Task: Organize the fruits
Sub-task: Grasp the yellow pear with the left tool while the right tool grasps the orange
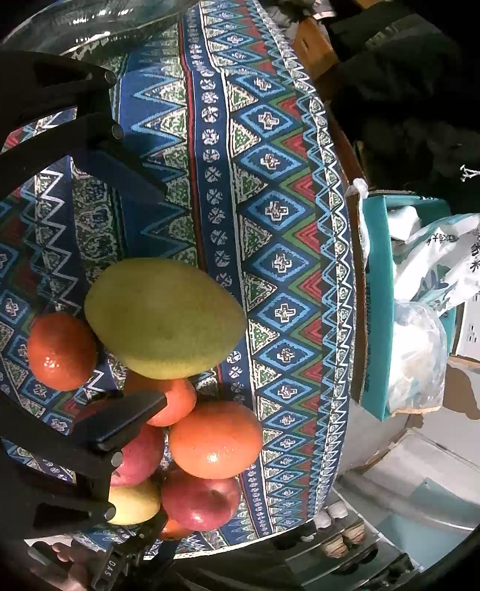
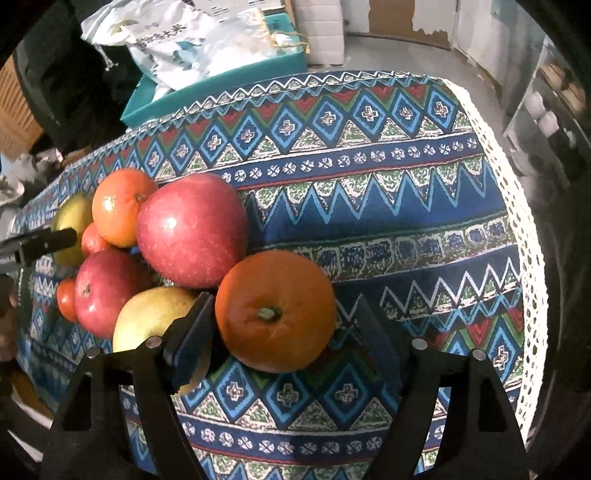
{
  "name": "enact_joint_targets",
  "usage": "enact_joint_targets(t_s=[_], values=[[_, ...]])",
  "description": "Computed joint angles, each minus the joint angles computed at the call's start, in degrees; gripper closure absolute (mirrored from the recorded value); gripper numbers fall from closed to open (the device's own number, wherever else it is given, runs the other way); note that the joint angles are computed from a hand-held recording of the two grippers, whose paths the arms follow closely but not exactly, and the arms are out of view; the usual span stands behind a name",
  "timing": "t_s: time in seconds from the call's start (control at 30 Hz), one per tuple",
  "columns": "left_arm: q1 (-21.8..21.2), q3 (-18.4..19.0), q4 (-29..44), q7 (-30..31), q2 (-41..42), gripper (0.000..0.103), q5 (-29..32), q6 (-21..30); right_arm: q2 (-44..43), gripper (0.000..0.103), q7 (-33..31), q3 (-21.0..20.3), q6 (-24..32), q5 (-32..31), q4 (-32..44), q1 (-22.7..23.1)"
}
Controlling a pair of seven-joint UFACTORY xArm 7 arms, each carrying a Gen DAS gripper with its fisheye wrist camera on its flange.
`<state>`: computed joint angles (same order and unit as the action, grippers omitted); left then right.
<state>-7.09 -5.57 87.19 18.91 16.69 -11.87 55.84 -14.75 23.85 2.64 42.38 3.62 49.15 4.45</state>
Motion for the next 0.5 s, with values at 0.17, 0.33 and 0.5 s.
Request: enact_joint_targets(t_s=[0.17,0.33,0.5], values=[[1.0,-0.5,0.3,1.0,0.7,0.008,-3.3,0.2,0.0,0.024,1.0,0.3,-0.8,-0.9,-0.3,-0.2],[2.2,-1.2,3.1,2.3,2.6,0.035,-7.7,2.4,1.2,0.029,1.2,0.1,-2.1,0.1,0.1,0.2],[2.1,-1.3,2.3,3.4,2.0,0.037,-8.5,1.4,1.3,0.037,0.9,0.0,-2.7,1.2,0.0,0.5]])
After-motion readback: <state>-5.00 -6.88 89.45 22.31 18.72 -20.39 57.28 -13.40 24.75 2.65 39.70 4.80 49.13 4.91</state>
